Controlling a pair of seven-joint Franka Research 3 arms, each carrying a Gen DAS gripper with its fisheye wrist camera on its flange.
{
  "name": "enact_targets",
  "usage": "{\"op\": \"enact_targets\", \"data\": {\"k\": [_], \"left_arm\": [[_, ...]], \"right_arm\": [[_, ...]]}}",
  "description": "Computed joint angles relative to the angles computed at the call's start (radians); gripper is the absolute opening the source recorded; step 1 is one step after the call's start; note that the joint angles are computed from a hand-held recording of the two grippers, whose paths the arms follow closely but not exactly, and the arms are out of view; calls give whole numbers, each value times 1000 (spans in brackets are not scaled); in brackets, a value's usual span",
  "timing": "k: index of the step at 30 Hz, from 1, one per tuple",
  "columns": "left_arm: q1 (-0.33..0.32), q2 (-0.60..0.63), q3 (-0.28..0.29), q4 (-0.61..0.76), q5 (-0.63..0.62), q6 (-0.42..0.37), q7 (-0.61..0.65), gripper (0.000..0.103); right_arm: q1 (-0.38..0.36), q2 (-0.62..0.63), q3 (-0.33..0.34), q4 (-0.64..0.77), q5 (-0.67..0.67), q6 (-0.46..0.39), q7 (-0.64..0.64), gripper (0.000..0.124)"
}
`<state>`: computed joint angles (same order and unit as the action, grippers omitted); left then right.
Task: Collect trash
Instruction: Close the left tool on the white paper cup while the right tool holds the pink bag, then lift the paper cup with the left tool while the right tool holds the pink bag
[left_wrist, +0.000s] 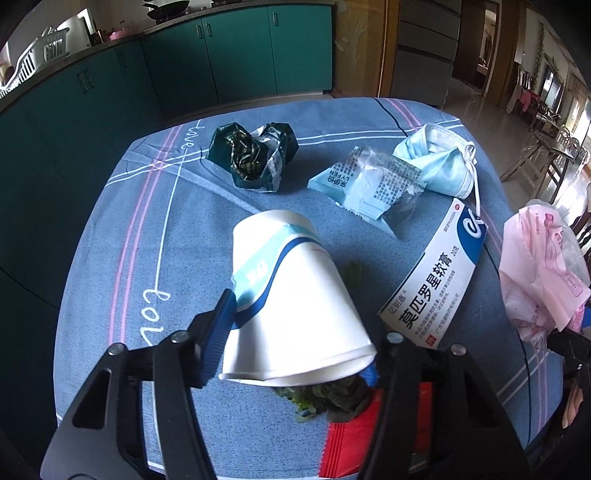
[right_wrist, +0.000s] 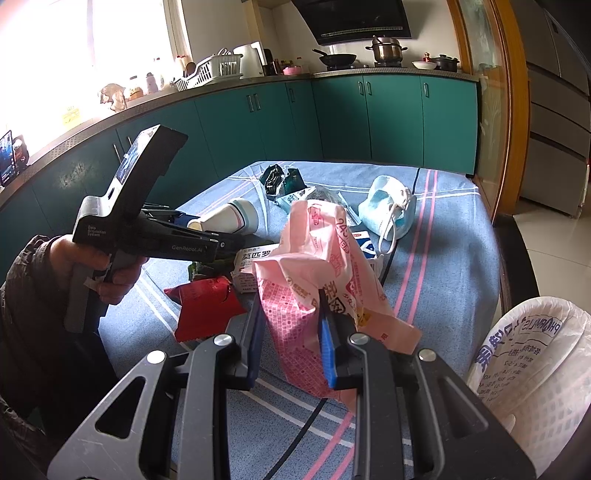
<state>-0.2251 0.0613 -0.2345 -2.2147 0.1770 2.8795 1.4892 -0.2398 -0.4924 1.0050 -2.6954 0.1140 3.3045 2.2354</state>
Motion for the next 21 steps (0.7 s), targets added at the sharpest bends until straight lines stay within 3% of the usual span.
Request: {"op": "enact_targets", "data": {"k": [3, 10, 13, 15, 17, 21], "left_arm": [[1, 3, 11, 5, 37, -6, -48, 44], [9, 30, 15, 37, 66, -71, -82, 45], [14, 28, 13, 30, 57, -60, -78, 41], [17, 28, 15, 30, 55, -60, -89, 32], [24, 24, 12, 28, 27, -51, -78, 31], [19, 3, 29, 5, 111, 10, -148, 29]], "right_arm": [[-1, 0, 1, 0, -1, 0, 1, 27], [-1, -1, 1, 1, -2, -1, 3, 27], [-1, -1, 0, 0, -3, 0, 3, 27], [-2, -1, 1, 1, -2, -1, 4, 27], [-2, -1, 1, 1, -3, -1, 4, 27], [-2, -1, 1, 1, -3, -2, 6, 27]]}}
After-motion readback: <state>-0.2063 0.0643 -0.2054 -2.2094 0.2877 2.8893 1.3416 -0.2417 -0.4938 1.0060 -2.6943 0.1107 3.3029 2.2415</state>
